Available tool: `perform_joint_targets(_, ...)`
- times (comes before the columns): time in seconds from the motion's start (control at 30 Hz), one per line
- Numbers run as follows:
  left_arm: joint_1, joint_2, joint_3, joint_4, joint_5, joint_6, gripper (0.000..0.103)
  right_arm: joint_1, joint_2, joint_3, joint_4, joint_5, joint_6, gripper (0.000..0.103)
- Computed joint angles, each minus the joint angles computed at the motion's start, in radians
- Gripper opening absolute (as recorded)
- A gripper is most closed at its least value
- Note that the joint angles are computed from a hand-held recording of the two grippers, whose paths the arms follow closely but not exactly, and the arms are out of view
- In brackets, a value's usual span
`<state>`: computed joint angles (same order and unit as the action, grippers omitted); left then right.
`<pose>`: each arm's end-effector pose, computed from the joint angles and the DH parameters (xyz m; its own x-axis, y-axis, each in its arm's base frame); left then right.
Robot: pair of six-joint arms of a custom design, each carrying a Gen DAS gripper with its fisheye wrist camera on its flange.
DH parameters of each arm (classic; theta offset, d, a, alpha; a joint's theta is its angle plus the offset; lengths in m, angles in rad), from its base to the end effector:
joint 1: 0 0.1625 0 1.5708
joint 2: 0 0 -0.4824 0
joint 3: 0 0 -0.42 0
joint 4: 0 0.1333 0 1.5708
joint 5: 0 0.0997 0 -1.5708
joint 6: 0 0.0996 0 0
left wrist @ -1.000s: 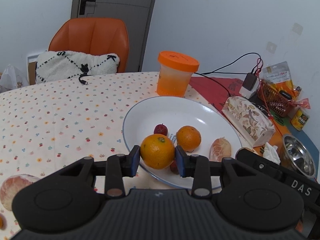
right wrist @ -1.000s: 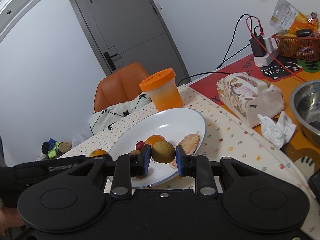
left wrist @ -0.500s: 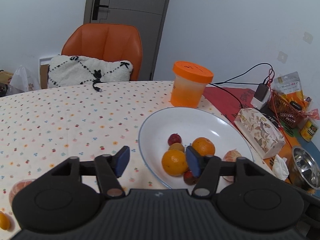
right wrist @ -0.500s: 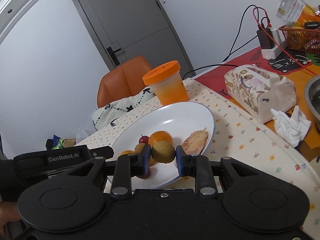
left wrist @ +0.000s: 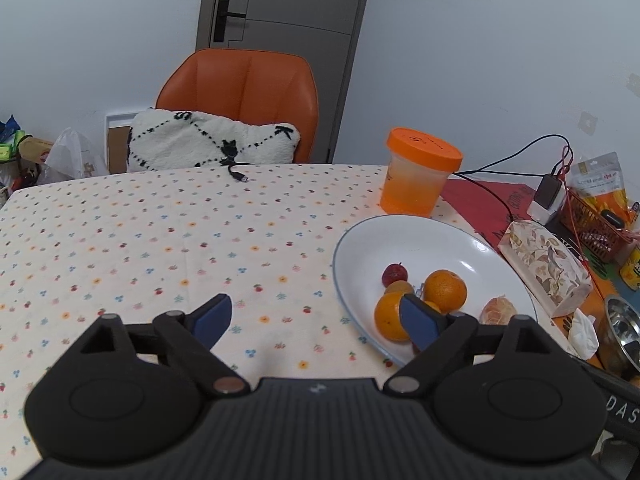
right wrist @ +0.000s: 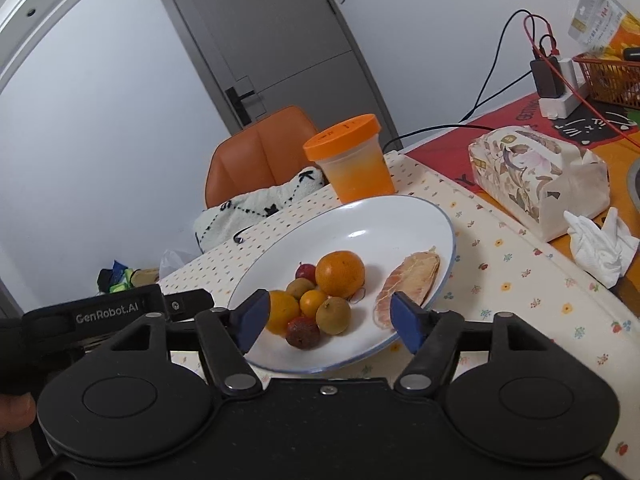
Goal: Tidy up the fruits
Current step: 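Open the left tool over the plate while the right tool releases its fruit there, then move both open tools back toward the remaining pomelo segment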
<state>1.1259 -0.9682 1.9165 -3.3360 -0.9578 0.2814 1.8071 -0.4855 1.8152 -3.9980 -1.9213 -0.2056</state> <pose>-0.1059 -0.6651 0.2356 -0.8009 0.1460 -0.5808 0.5381 0.6009 -0.5910 0.2498 -0.6142 0.0259 -0.9421 -0.0148 0.3349 -0.3055 0.4496 -0.8394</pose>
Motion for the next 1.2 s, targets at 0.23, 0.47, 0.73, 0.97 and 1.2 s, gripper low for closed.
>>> perform_joint_targets(0.23,0.002,-0.035,0.035,-0.012,-0.001,0.017,0.094,0.008,0.003,0.016,-0.006,-0.033,0.021,0.077)
perform_joint_targets(0.47,0.010,-0.079,0.056,0.037,-0.009,-0.009,0.095,0.032,0.013,0.019,-0.025,-0.051,0.010,0.082)
perform_joint_targets(0.73,0.008,-0.124,0.076,0.095,0.011,-0.050,0.095,0.053,0.015,0.028,-0.040,-0.070,0.002,0.090)
perform_joint_targets(0.97,0.008,-0.159,0.109,0.063,-0.002,-0.027,0.101,0.068,0.023,0.033,-0.075,-0.071,-0.011,0.103)
perform_joint_targets(1.2,0.015,-0.192,0.128,0.041,0.000,-0.018,0.103,0.084,0.025,0.036,-0.096,-0.089,-0.023,0.103)
